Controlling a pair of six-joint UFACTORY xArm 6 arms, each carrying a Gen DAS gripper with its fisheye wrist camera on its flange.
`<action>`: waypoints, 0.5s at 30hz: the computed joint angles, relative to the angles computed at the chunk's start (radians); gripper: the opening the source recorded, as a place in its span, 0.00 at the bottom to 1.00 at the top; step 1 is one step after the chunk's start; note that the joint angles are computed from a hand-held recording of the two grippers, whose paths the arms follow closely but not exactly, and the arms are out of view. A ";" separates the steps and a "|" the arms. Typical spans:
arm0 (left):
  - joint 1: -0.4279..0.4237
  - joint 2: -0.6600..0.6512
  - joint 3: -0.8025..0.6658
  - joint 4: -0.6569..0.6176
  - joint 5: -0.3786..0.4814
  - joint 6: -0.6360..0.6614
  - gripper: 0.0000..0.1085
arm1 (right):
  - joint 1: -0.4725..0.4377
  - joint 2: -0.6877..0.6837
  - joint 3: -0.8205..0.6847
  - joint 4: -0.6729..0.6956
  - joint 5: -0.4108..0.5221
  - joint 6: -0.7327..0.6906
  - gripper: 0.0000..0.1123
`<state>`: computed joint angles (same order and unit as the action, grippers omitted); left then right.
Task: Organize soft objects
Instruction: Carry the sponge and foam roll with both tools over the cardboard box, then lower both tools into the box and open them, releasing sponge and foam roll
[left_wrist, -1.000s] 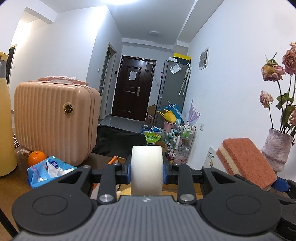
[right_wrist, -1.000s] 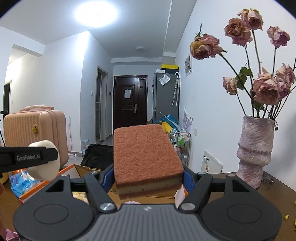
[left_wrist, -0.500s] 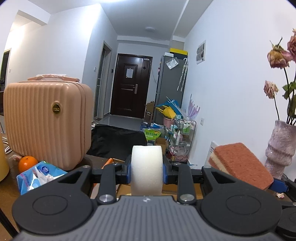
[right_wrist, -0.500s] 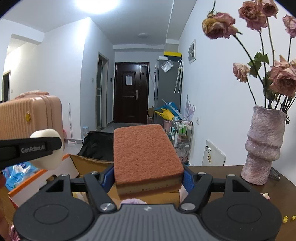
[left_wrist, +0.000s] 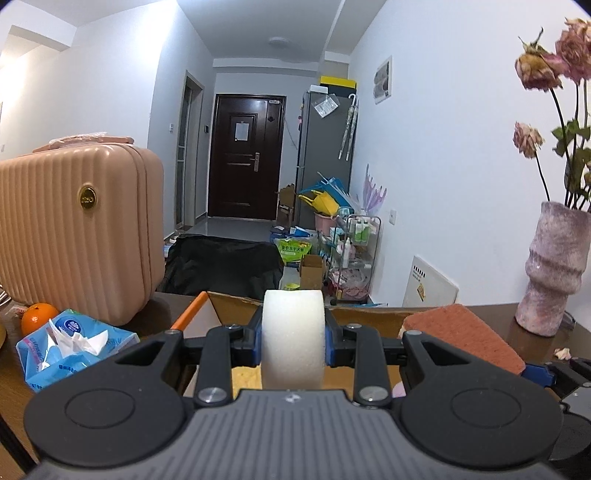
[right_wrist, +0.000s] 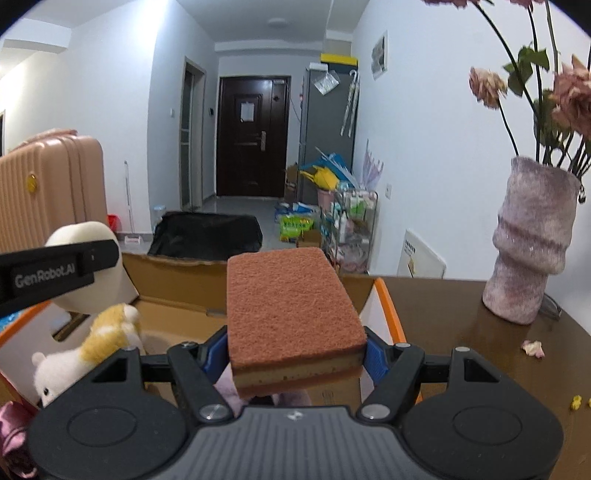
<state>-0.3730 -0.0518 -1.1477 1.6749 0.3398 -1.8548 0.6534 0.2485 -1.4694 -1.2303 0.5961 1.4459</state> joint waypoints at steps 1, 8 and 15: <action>0.000 0.003 0.000 -0.004 -0.002 0.007 0.27 | 0.001 0.006 -0.006 0.018 0.005 -0.016 0.63; -0.005 0.024 -0.006 -0.040 -0.007 0.065 0.27 | -0.001 0.016 -0.008 0.077 0.007 -0.059 0.63; -0.001 0.026 -0.004 -0.057 -0.017 0.082 0.27 | -0.002 0.020 -0.006 0.098 0.006 -0.073 0.63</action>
